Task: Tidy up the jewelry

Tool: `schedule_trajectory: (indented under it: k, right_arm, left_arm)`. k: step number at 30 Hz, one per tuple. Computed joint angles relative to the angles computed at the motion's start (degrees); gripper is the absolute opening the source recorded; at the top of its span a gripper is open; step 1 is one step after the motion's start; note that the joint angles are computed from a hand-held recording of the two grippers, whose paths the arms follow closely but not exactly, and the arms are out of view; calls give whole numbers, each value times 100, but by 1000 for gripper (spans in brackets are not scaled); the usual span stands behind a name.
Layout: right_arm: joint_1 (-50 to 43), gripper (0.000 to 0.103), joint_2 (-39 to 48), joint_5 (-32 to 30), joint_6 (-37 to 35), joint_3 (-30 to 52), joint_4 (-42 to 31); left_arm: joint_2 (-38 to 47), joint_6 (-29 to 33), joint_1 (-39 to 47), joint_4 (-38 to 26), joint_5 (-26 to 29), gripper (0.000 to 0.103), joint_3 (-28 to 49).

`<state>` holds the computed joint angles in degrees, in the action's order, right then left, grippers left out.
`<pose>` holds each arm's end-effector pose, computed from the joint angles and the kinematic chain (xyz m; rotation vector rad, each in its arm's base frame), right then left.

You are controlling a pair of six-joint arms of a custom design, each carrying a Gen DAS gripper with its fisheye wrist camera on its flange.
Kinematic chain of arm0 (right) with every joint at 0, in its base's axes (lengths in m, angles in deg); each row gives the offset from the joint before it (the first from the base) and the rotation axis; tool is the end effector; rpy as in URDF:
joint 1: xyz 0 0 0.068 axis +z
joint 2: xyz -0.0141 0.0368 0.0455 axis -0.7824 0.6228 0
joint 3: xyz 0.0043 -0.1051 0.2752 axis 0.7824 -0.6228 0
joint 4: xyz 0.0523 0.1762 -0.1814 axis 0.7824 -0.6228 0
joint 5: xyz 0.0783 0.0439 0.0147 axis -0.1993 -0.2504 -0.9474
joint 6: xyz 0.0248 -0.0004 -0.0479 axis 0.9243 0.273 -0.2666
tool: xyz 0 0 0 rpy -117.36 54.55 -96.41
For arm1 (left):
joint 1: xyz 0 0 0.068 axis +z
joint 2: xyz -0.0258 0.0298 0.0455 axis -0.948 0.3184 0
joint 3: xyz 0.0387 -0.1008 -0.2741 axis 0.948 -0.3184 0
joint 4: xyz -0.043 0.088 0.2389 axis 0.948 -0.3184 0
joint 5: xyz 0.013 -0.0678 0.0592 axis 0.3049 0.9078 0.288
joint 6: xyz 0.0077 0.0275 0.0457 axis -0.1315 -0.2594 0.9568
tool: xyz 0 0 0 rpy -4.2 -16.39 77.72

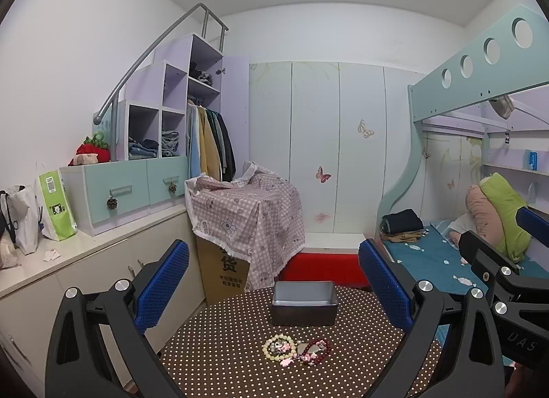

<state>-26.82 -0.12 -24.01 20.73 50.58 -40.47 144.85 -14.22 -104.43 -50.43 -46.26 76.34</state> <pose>0.2716 0.1182 0.3895 -0.2597 1.6989 0.1626 0.2439 -0.1265 0.3876 -0.2282 1.7007 0.2250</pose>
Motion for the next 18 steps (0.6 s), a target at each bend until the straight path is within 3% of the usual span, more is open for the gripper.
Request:
schedule_trajectory:
  k: [18]
  right_arm:
    - [11, 94, 5, 8, 3, 8, -5]
  left_arm:
    - [3, 16, 68, -7, 59, 96, -9]
